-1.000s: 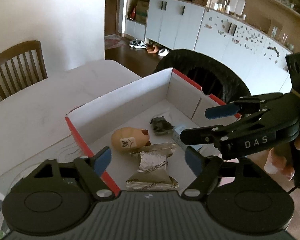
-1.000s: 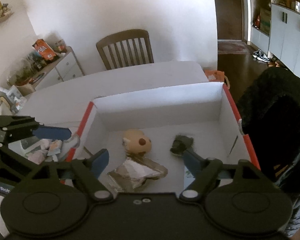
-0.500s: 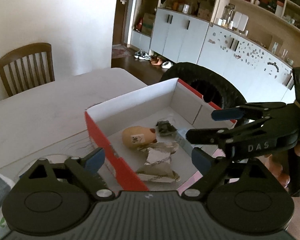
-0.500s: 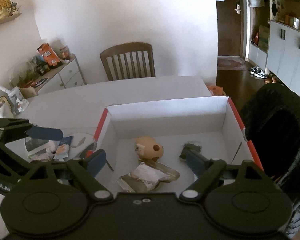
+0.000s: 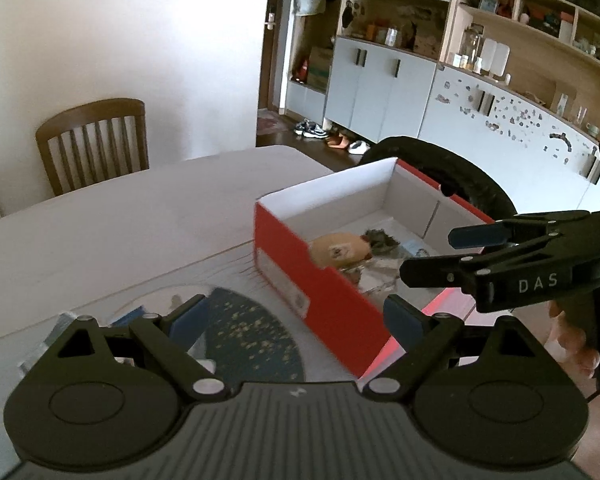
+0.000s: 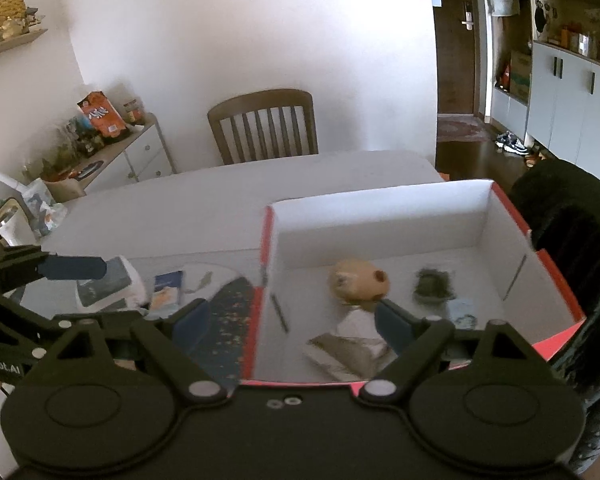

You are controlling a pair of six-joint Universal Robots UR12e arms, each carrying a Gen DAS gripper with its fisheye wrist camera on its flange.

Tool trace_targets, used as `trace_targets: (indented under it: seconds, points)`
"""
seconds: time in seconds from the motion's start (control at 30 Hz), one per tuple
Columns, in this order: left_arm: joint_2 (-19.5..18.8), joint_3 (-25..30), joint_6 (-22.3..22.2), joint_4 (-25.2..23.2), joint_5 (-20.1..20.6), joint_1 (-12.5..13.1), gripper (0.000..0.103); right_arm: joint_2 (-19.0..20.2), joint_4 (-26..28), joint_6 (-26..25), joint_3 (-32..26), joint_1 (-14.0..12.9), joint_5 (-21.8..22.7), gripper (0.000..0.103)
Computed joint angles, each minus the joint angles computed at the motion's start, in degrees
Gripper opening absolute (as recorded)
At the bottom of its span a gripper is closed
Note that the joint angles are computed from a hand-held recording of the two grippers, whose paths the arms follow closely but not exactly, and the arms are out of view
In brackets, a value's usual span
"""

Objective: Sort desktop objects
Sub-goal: 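Withdraw both open tools from the shoebox back toward the table pile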

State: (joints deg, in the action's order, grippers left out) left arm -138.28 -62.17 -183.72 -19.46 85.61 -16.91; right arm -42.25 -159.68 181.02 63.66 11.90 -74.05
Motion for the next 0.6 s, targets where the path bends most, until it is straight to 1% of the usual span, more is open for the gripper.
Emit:
trace_targets:
  seconds: [0.13,0.37,0.6]
  points:
    - [2.0,-4.1,-0.3,3.0,-0.2,0.9,0.094,-0.1,-0.9,0.6,0.4,1.2,-0.9,0.089]
    - [4.8,-10.1,-1.3,6.9,0.3,2.4,0.094,-0.1,-0.9,0.9,0.5,3.3,-1.7,0.089]
    - [6.7,-14.6,-0.3,9.7,0.2,3.8,0.094,0.0,-1.0,-0.9,0.6,5.0,-2.1,0.089]
